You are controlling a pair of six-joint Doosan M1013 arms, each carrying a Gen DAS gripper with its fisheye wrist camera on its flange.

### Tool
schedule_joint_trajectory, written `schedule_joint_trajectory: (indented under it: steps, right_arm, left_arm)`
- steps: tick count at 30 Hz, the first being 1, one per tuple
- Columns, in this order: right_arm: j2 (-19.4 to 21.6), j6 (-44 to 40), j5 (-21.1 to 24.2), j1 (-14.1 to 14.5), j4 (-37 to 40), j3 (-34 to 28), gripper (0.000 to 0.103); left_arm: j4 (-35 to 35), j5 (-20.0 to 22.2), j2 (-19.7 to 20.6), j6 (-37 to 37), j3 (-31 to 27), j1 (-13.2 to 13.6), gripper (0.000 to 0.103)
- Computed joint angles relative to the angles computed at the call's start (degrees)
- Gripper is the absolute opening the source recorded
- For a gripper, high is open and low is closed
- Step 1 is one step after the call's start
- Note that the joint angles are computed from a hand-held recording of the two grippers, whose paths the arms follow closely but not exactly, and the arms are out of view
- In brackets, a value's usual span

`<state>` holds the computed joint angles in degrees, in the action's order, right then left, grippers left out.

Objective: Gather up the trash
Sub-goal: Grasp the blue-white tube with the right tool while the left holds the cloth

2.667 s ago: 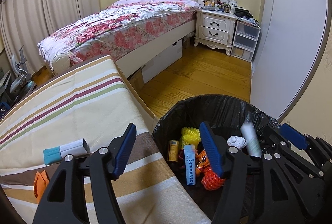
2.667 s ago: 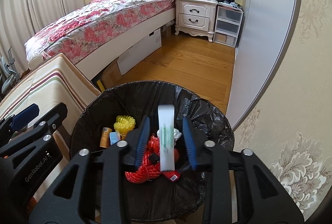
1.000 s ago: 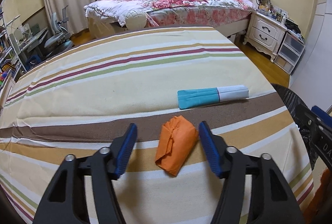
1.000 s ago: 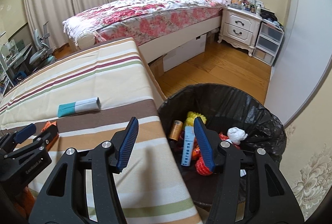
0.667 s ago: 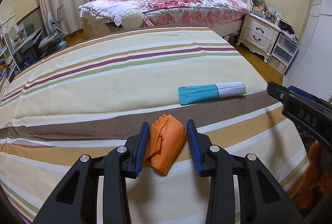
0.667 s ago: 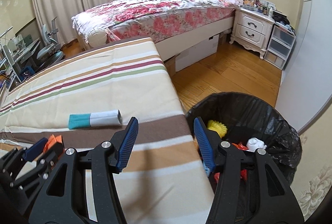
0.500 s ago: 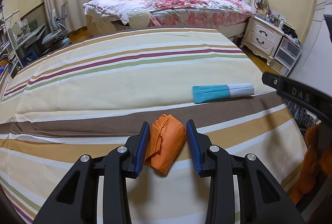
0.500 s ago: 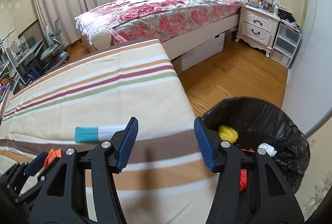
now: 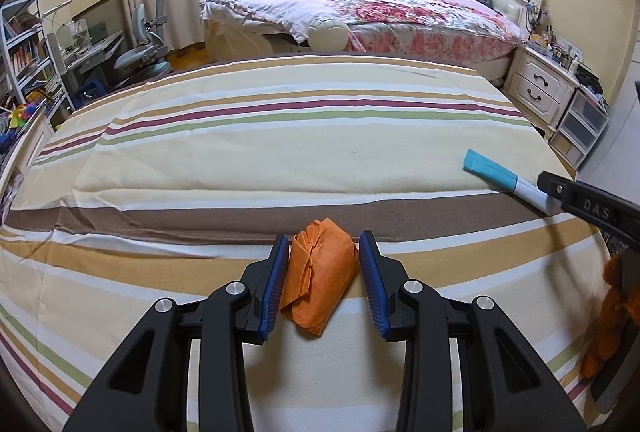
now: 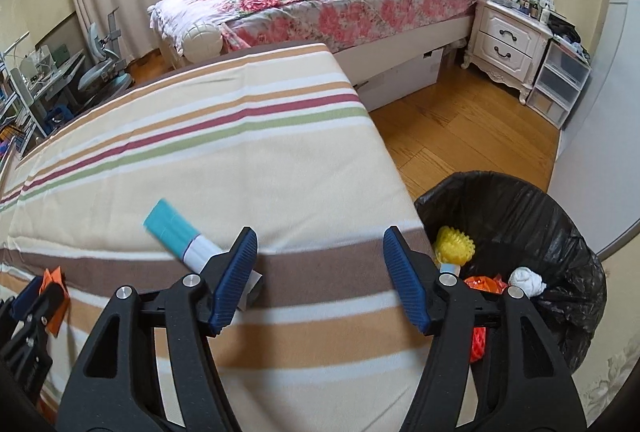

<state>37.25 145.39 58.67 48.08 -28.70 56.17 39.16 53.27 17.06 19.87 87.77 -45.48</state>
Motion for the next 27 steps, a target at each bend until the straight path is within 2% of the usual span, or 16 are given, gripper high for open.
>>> schedule_joint_trajectory:
  steps: [6,11,21,24,27]
  right_arm:
    - [-0.37,-0.53,0.34,0.97,-0.41,0.54,0.065]
    - [-1.00,1.32,-1.28,1.17,-1.29,1.10,0.065]
    - [1.95,-4.59,-0.86,1.96,-0.15,-4.07,0.064]
    - [2.95,-6.53,-0.43,2.14,0.36,-5.61,0.062]
    - [3.72,-8.07,0.34,2.11,1.58,-6.68,0.051]
  left_arm:
    - [0.88,0.24,-0.64,-1.51,0.85,-0.19,0.037]
    - [1.84,1.00,-1.34,-2.89,1.68,-0.09,0.037]
    - [2.28,1.86,-2.00,-4.70,2.73,0.37,0.037]
    - [1.87,1.63,-2.03,-4.77,2.76,0.50,0.037]
    - [1.94,1.58,-2.08,-4.62,2.83,0.54,0.037]
